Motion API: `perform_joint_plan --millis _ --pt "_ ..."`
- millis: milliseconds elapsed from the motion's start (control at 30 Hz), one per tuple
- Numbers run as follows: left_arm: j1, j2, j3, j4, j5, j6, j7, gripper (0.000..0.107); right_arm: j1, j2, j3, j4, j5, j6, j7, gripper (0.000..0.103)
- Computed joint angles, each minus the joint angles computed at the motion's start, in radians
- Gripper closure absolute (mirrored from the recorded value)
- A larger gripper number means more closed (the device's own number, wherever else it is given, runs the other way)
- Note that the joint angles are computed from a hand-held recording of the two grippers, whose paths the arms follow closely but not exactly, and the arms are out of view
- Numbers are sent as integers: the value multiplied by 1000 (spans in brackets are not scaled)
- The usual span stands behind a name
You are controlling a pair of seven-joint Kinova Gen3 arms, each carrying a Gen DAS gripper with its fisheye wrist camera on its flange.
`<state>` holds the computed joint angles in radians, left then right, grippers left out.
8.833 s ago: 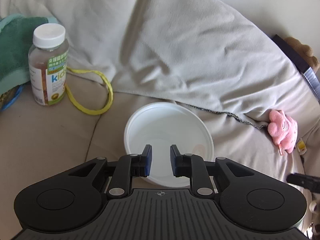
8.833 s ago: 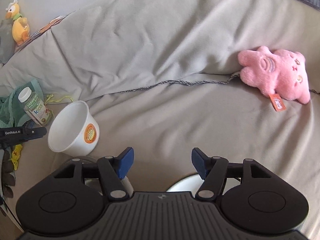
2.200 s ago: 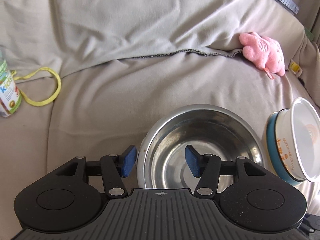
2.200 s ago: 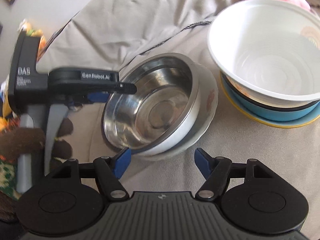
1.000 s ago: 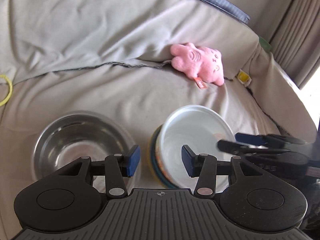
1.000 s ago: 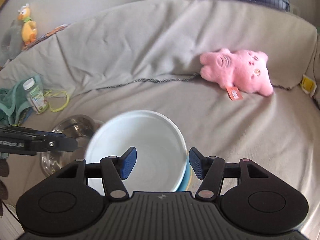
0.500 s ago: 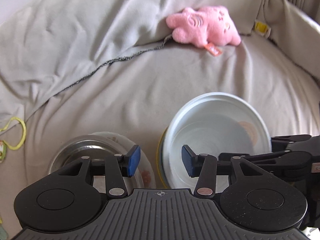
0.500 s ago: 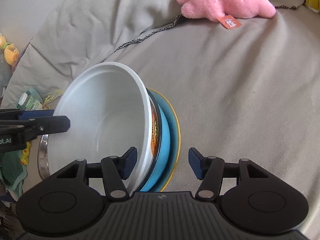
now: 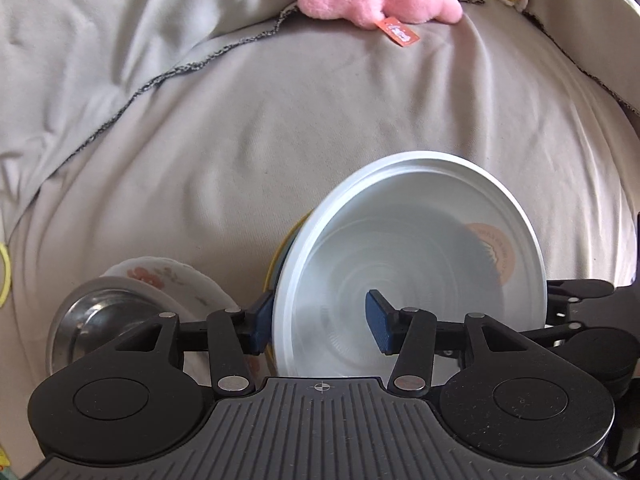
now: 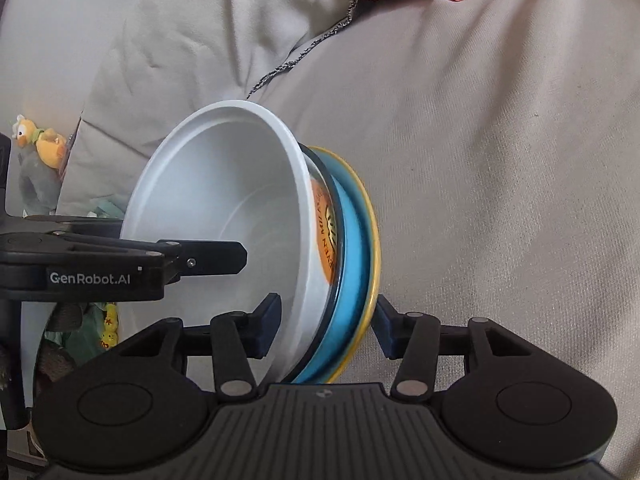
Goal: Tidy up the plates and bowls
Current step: 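Grasp the rim of the white, blue and yellow bowl stack with the right gripper, then carry the held bowl stack with the right gripper toward the steel bowl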
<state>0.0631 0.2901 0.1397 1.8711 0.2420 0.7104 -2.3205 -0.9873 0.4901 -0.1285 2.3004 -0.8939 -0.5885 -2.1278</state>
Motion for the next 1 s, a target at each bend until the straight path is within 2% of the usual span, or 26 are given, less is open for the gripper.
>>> perform_joint_plan --millis 100,167,300,400,567,633,767,900,1000 --pt "7 6 -2 -10 -16 12 2 55 -17 16 1 -8 -16 -24 6 51" --pt "6 8 -5 -21 -20 26 6 60 -14 16 -1 -9 -14 -22 9 50" --pt "26 -3 -22 -20 -58 -13 50 62 19 16 -12 -2 42 -14 -10 53" --pt "40 27 -29 -53 -99 23 92 62 50 19 -24 3 91 -8 -57 53" --pt "6 52 -3 -56 -66 56 46 59 46 25 -6 -7 112 4 -66 51" --pt "1 63 1 -55 -57 53 28 53 50 29 -7 -7 122 1 -78 51" --pt "-4 69 10 -44 -54 29 -22 52 52 30 -2 -9 135 4 -84 51" --pt "5 65 1 -44 -49 34 -7 52 46 33 -4 3 137 -18 -90 51" --pt "9 82 -3 -79 -38 74 32 51 42 24 -2 9 132 -13 -88 51"
